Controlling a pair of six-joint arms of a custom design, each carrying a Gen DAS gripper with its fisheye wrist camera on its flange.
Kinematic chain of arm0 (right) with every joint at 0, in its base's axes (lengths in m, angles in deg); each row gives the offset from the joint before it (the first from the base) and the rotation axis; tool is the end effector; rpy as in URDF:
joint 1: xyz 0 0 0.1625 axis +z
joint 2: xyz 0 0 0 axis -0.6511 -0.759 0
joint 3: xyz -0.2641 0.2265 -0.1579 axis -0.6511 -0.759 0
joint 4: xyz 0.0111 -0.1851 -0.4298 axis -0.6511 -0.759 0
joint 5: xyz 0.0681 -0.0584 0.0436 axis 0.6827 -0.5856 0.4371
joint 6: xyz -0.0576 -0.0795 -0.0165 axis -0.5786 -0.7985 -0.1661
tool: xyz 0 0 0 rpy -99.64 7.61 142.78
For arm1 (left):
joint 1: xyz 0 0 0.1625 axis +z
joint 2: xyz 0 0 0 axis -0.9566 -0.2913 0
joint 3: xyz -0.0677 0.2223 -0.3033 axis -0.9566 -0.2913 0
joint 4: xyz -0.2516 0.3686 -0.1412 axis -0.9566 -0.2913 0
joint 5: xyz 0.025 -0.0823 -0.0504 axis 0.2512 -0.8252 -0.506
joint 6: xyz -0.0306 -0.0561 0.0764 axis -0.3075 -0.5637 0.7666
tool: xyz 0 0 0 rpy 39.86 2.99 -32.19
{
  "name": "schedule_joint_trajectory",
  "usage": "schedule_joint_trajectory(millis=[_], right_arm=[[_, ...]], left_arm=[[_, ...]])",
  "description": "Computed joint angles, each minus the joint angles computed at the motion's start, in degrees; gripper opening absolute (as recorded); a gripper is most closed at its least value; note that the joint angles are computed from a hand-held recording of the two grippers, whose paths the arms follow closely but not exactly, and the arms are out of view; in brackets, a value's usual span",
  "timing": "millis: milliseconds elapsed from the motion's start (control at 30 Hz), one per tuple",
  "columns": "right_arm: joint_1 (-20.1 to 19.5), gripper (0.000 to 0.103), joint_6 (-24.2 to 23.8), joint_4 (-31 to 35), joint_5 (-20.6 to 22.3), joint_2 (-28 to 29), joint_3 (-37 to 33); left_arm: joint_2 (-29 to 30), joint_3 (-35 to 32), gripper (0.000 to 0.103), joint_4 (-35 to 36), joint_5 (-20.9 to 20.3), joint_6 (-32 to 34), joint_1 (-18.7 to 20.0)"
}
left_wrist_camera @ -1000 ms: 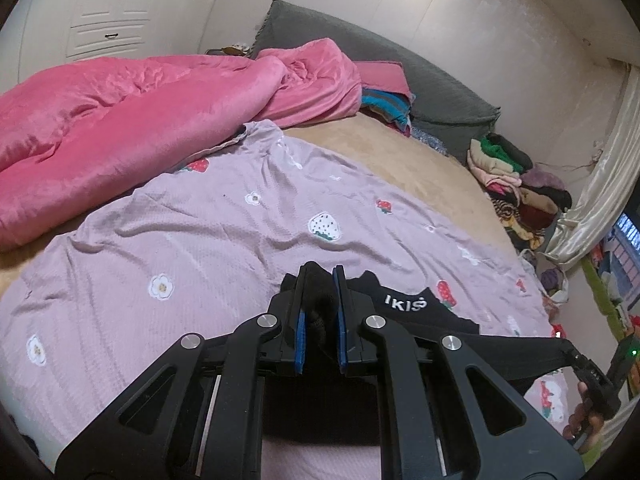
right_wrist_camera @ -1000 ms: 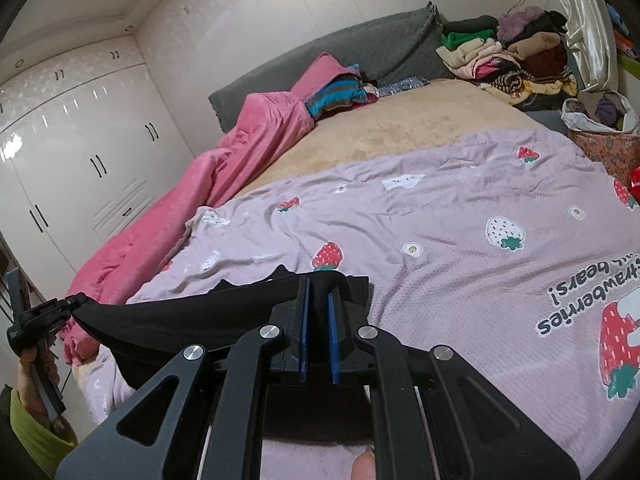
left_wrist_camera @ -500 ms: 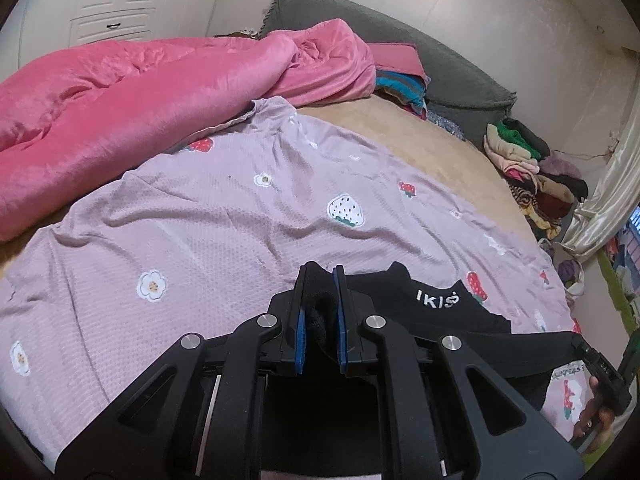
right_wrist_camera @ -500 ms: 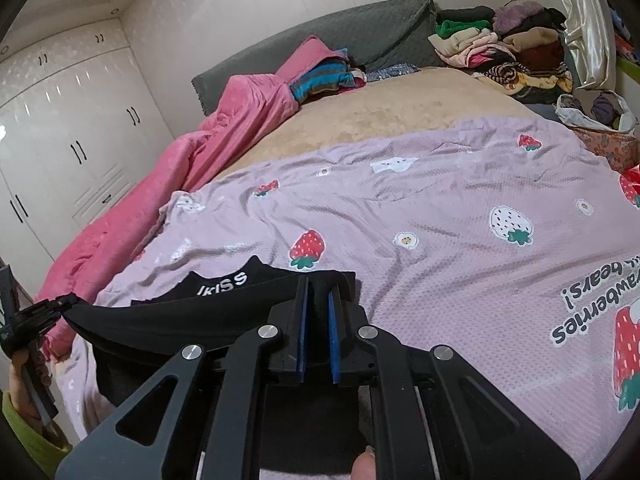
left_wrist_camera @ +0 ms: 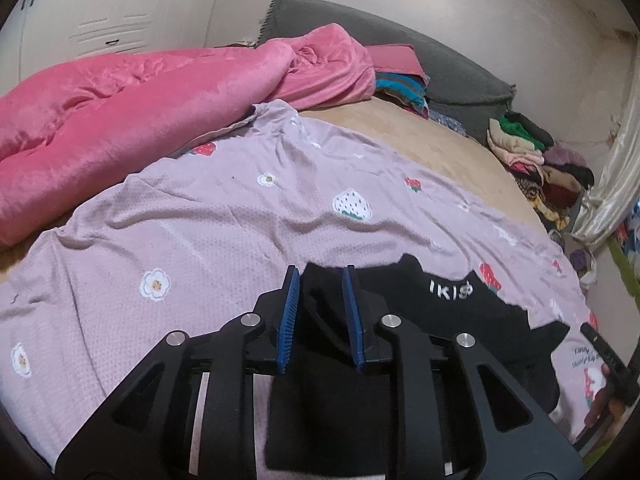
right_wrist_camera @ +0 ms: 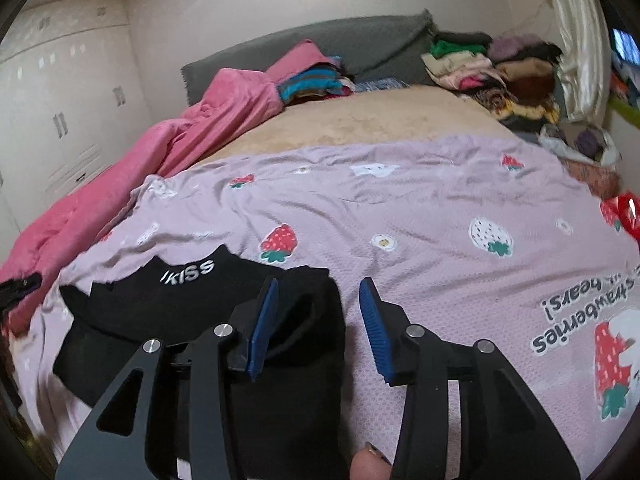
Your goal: Fold small clothes
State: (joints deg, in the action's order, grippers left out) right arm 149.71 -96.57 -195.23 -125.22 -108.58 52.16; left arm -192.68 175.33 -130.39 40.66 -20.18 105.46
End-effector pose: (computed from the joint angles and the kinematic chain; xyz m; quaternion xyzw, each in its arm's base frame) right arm 0.2372 -0.4047 0.2057 0.2624 -0.8651 0.3688 0.2160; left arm -0.0933 -0.3265 0.3589 -0.0288 0.8287 -0.4783 0.2892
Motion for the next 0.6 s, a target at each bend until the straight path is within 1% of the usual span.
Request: schedule_joint_trajectory(millis=[100,133,200,233,267,300,333,400,500,567,600], right_arm=[[1.0,0.042,-3.4,-0.5,-0.1,-0.7,1.4],[1.3,0.039,-4.2,-0.4,-0.2,-0.9,1.8],[1.8,0.022,-6.2,1.8,-0.4,-1.6,2.7],[2.0,0.01,-6.7,2.5,-0.5,-1.8,3.0],[2.2,0.009,-7.2,3.4,-0.7,-1.8,3.2],[2.3,0.009,-7.2,4.4,-0.9,-1.9,3.4],[2.2,0.009,-7.1,6.4,-0.7,-2.1,3.7],[2.1,0.009,-7.6,7.6,-1.4,-1.3,3.8],[2.0,0.009,-8.1,7.5,-2.9,1.0,3.5],[1.3,0.009,-7.5,7.6,-4.4,3.9,1.9],[0.9,0.009,-6.9,7.8,-5.1,5.5,0.8]], left_arm=[[-1.1,1.0,0.015,3.4,-0.6,-1.4,-1.5],[-1.3,1.4,0.015,4.0,-1.0,-1.5,-1.9],[-1.5,2.1,0.015,5.2,-1.9,-1.4,-2.2],[-1.2,2.2,0.015,6.0,-2.5,-1.5,-2.2],[-0.9,2.4,0.013,6.6,-3.0,-1.6,-2.2],[-0.4,2.9,0.009,7.1,-3.7,-1.5,-2.0],[0.2,3.1,0.008,7.7,-4.0,-1.7,-1.8],[1.3,3.9,0.007,6.9,-5.1,-1.0,-1.0],[4.5,3.9,0.007,4.8,-6.6,0.8,1.7],[7.6,3.4,0.007,2.0,-7.0,3.0,4.6],[8.5,3.2,0.007,0.6,-7.0,4.1,5.5]])
